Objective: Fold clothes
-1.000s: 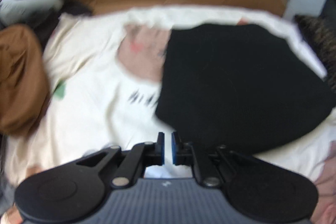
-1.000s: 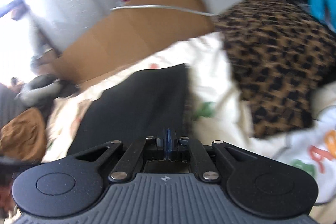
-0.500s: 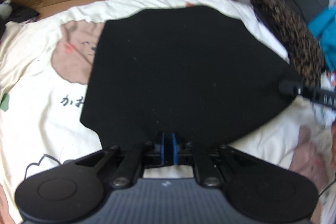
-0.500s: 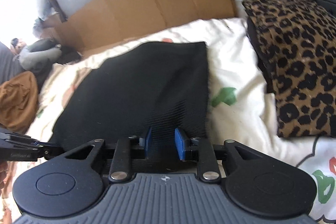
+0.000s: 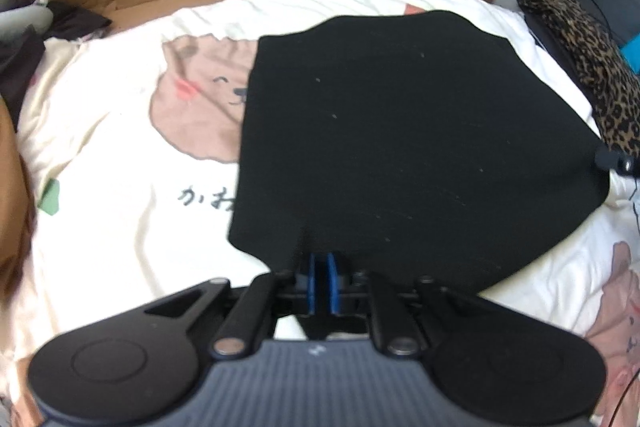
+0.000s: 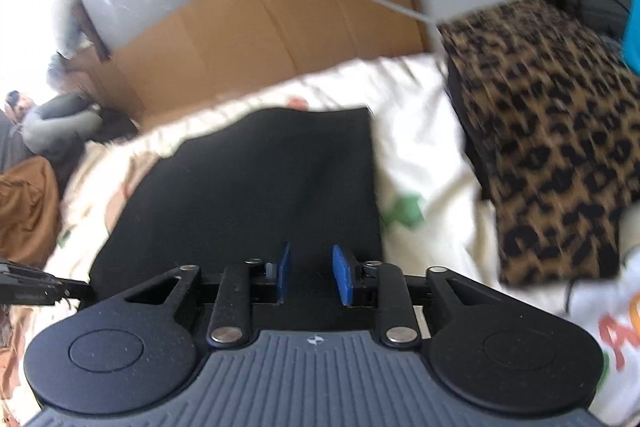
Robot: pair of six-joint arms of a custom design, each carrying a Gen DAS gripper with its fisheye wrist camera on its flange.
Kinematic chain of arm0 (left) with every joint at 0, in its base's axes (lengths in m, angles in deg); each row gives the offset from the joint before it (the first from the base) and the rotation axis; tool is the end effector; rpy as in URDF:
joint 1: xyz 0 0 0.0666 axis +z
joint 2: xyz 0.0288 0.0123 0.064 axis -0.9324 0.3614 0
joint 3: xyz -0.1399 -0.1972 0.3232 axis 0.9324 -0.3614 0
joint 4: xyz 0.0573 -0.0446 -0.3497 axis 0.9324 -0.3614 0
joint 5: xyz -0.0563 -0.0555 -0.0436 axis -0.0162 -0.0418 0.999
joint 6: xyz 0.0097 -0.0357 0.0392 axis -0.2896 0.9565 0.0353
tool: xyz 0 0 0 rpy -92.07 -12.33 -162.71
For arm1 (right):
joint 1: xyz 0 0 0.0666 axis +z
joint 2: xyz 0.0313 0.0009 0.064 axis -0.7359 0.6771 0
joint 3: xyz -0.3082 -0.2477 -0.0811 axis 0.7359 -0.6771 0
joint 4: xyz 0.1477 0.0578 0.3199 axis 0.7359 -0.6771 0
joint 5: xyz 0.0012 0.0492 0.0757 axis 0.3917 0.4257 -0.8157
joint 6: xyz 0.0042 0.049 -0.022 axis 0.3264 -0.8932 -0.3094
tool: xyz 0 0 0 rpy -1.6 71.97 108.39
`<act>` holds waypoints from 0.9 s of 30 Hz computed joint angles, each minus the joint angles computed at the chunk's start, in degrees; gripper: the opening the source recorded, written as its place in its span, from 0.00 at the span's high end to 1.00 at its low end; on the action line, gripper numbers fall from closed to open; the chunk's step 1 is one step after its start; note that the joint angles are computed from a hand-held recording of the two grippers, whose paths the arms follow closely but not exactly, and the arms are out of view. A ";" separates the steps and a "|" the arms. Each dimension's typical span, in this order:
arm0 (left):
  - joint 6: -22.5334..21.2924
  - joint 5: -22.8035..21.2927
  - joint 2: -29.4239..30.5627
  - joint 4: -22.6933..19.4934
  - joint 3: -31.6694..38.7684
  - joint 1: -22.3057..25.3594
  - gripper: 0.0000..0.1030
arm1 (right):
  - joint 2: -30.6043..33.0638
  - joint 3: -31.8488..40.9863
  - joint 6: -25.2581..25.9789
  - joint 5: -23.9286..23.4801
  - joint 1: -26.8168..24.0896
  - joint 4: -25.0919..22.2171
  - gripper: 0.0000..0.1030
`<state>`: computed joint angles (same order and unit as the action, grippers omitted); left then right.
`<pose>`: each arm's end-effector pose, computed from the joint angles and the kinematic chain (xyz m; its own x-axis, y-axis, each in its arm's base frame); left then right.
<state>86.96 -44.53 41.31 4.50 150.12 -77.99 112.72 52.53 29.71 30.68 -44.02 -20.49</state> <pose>0.4394 -0.0673 0.5227 -0.8929 -0.0457 -0.4480 -0.0602 0.9980 0.0180 0.5189 0.0462 0.4826 -0.7145 -0.0311 -0.6989 -0.3620 0.8713 0.3313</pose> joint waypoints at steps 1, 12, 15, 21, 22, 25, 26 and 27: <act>-0.31 -0.07 -0.03 -0.08 0.26 0.26 0.91 | 0.18 0.26 -0.07 -0.19 0.34 0.66 0.63; 1.13 0.51 2.35 -0.17 4.70 0.23 0.91 | 3.38 0.28 4.99 2.08 1.52 -0.06 0.67; 1.70 0.02 2.84 -0.84 5.51 -0.23 0.91 | 3.31 0.46 3.35 4.50 1.22 -0.14 0.80; -0.02 0.18 4.13 -2.17 8.19 -0.62 0.90 | 2.09 -1.46 1.61 6.97 -0.27 0.41 0.80; -0.57 0.51 4.69 -2.65 9.07 -0.61 0.89 | 1.81 -1.87 0.46 6.87 -0.76 0.75 0.76; -1.86 1.61 6.58 -4.11 12.24 -0.38 0.89 | 0.31 -3.36 -3.66 3.72 -2.56 2.54 0.77; -2.28 2.40 7.33 -4.87 13.56 -0.12 0.89 | -0.20 -3.69 -4.01 3.24 -2.84 2.77 0.77; -2.98 2.95 8.01 -5.57 14.81 0.07 0.89 | -0.70 -4.02 -4.37 2.77 -3.13 2.99 0.77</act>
<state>83.98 -41.58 49.32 -1.06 164.93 -77.92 112.02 48.50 25.34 33.44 -47.15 -17.50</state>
